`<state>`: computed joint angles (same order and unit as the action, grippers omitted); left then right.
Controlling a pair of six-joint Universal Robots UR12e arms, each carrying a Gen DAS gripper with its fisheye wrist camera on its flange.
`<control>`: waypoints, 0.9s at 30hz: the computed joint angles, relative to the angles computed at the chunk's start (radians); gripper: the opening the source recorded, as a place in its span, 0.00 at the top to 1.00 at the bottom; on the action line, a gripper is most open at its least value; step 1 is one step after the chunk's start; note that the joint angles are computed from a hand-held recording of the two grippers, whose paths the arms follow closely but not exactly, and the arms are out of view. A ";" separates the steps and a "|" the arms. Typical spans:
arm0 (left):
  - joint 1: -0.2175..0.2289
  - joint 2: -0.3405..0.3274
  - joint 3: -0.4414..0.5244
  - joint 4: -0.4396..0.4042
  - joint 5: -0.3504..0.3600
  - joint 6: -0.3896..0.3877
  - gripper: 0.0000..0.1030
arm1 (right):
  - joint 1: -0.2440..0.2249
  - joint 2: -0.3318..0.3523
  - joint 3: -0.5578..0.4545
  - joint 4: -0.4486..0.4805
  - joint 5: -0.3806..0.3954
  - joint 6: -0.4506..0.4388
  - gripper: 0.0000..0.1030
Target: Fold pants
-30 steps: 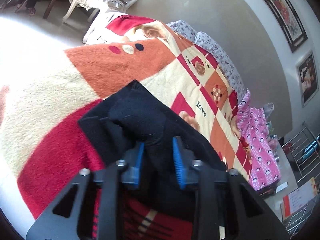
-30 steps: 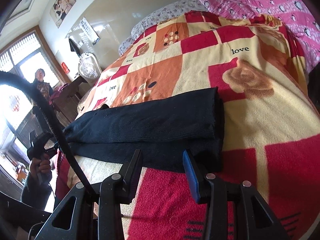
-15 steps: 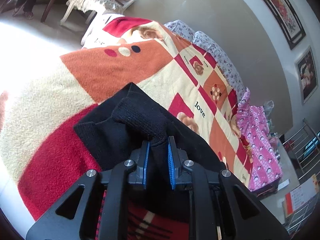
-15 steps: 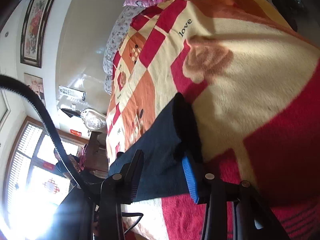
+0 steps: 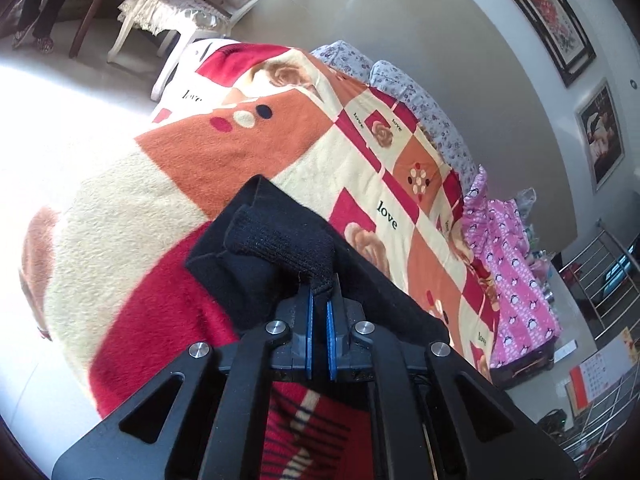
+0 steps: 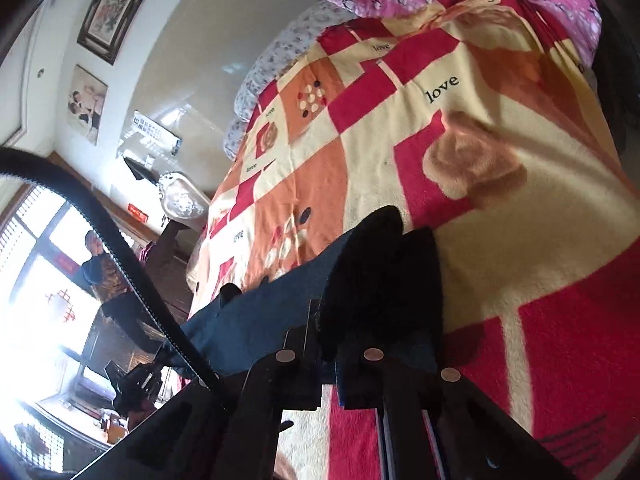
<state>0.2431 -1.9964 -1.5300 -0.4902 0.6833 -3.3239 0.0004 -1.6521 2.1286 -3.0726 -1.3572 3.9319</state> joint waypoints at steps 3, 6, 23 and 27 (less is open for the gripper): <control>-0.005 -0.004 0.010 -0.111 0.026 0.072 0.96 | -0.015 -0.006 0.021 0.060 0.021 0.037 0.96; -0.005 0.001 0.002 -0.119 0.045 0.104 0.92 | -0.017 0.012 0.032 0.064 0.025 0.058 0.96; -0.076 0.062 -0.066 0.243 0.352 0.184 0.74 | 0.173 0.089 -0.149 0.174 -0.452 -0.343 0.83; -0.116 0.048 -0.077 0.067 0.391 0.306 0.73 | 0.169 0.150 -0.215 0.309 -0.335 -0.421 0.83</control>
